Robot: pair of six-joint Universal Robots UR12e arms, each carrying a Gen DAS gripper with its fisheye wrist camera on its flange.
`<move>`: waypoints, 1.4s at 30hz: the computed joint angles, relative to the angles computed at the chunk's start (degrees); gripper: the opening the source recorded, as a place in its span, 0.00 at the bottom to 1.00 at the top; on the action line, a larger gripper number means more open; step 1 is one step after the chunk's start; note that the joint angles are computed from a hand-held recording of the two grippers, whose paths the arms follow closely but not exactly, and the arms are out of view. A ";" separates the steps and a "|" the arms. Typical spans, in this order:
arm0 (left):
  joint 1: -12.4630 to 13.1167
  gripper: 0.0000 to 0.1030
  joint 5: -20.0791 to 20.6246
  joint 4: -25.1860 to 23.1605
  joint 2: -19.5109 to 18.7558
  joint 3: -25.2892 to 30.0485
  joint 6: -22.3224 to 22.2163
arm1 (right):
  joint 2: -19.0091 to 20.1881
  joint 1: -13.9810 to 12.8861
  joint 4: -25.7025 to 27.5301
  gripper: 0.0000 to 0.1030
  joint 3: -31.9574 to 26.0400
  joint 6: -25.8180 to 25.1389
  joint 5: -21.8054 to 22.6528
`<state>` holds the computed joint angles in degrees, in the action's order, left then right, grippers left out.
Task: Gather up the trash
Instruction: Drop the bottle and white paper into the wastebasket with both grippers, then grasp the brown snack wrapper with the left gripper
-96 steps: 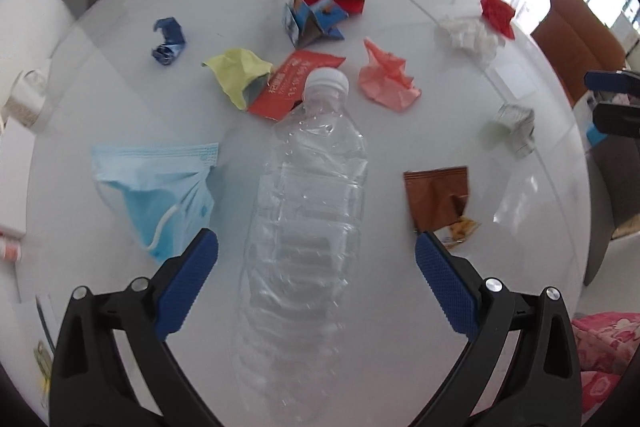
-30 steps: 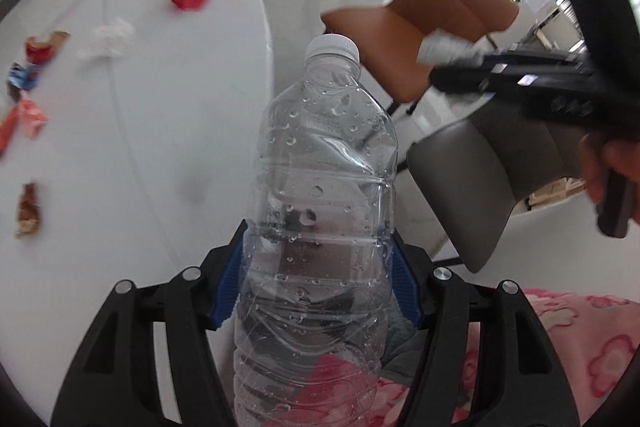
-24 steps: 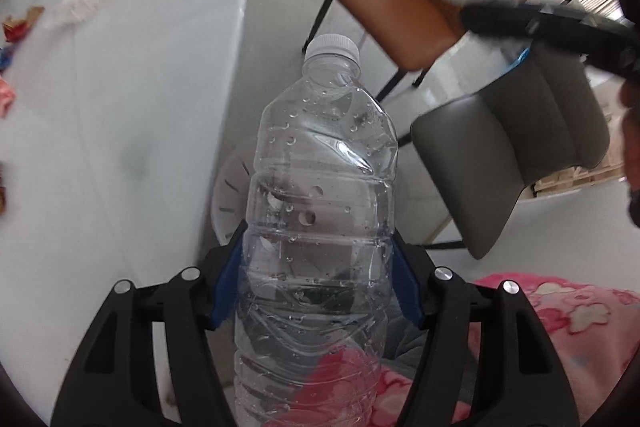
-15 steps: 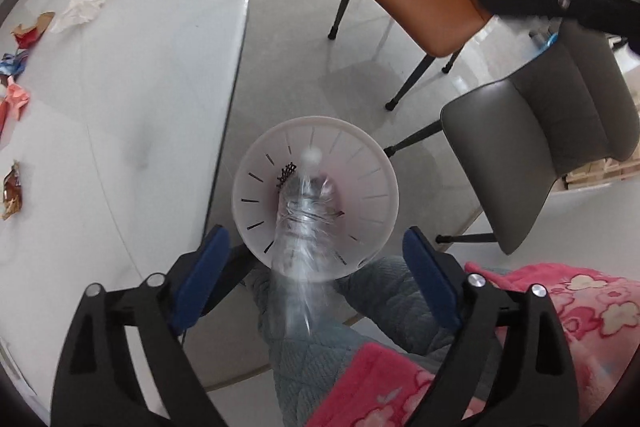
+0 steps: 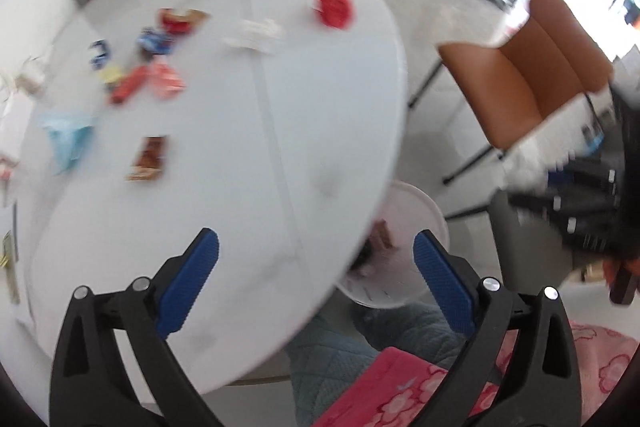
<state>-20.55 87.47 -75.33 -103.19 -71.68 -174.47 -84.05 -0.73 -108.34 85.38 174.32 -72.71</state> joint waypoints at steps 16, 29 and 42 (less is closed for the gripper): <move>6.81 0.92 0.32 2.70 1.68 -0.23 -6.61 | 4.23 3.99 -6.87 0.98 -6.09 3.51 -5.47; 10.13 0.92 -2.75 9.35 -0.86 -2.84 -1.65 | 11.65 7.10 -9.36 0.98 -15.56 10.11 -6.87; 12.35 0.69 -7.15 3.32 -7.48 0.32 5.27 | 20.33 8.69 -6.75 0.98 -24.53 18.07 -11.48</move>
